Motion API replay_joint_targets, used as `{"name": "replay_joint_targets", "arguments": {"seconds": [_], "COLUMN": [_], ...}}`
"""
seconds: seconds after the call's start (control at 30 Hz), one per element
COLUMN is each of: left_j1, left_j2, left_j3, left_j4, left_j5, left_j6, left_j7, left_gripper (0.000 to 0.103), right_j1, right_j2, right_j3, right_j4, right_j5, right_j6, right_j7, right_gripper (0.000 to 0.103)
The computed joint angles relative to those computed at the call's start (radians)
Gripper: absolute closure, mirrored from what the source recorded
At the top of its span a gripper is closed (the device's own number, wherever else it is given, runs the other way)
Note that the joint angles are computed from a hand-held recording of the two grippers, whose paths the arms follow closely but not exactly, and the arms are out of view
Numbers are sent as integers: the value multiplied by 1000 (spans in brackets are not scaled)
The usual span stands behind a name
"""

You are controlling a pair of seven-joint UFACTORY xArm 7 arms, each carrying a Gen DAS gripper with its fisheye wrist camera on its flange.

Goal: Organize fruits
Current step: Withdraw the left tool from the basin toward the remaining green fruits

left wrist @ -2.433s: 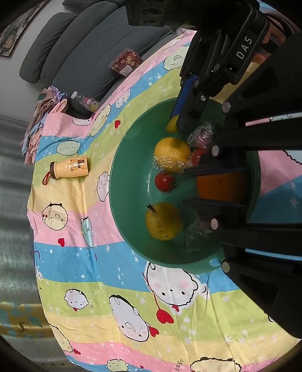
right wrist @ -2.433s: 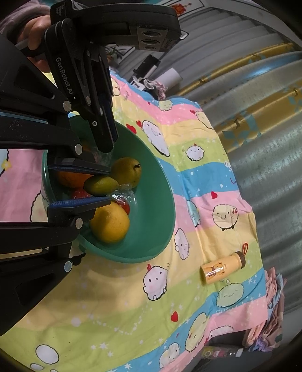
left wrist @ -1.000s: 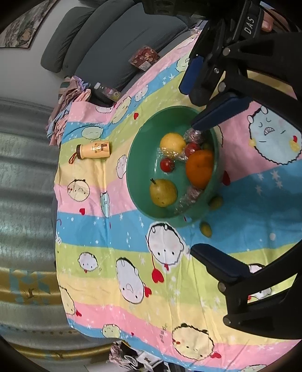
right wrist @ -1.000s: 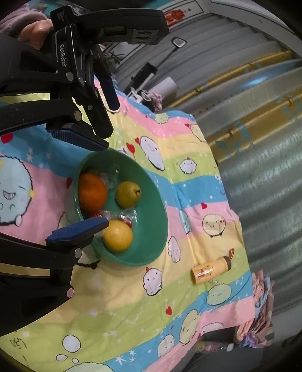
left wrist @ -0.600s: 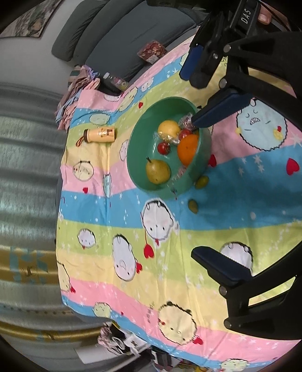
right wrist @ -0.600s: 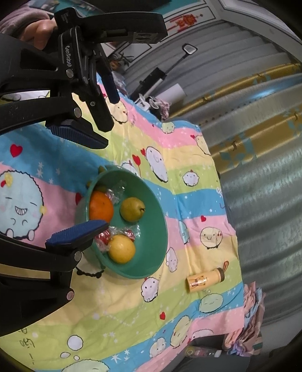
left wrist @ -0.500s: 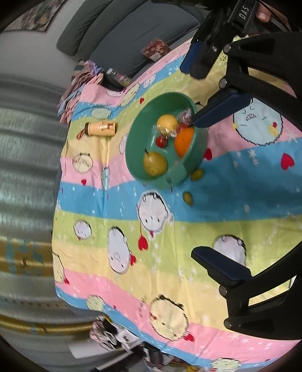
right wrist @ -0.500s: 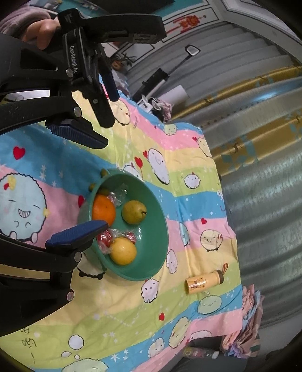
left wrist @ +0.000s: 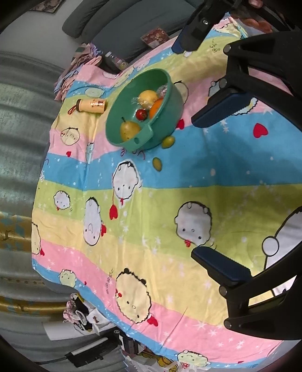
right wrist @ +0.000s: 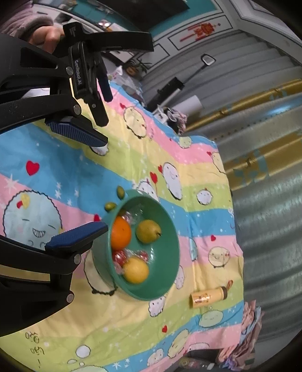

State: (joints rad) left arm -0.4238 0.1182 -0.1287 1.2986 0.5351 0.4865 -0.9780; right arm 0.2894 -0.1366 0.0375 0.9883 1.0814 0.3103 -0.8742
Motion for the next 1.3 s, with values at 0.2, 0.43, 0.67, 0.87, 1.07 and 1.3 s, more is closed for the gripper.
{"name": "replay_joint_targets", "arguments": {"seconds": [0.2, 0.43, 0.67, 0.87, 1.07, 1.3], "left_j1": [-6, -6, 4, 2, -3, -12], "left_j2": [-2, 11, 36, 62, 97, 139], "left_j3": [-2, 2, 10, 21, 30, 40], "left_j4": [-22, -26, -14, 2, 34, 74], "left_j5": [27, 33, -15, -42, -69, -104], "left_j6": [-7, -6, -15, -14, -5, 9], "left_j7": [3, -2, 43, 70, 107, 152], "left_gripper": [1, 1, 1, 1, 1, 1], "right_j1": [11, 16, -2, -26, -48, -77], "right_j2": [1, 32, 89, 127, 166, 205], "right_j3": [11, 27, 48, 66, 82, 99], "right_j4": [-11, 2, 43, 70, 97, 128], "right_j5": [-10, -40, -66, -77, -79, -87], "right_j6": [10, 16, 30, 37, 45, 50], "right_j7": [11, 34, 56, 73, 85, 101], "right_gripper": [36, 36, 36, 36, 35, 35]}}
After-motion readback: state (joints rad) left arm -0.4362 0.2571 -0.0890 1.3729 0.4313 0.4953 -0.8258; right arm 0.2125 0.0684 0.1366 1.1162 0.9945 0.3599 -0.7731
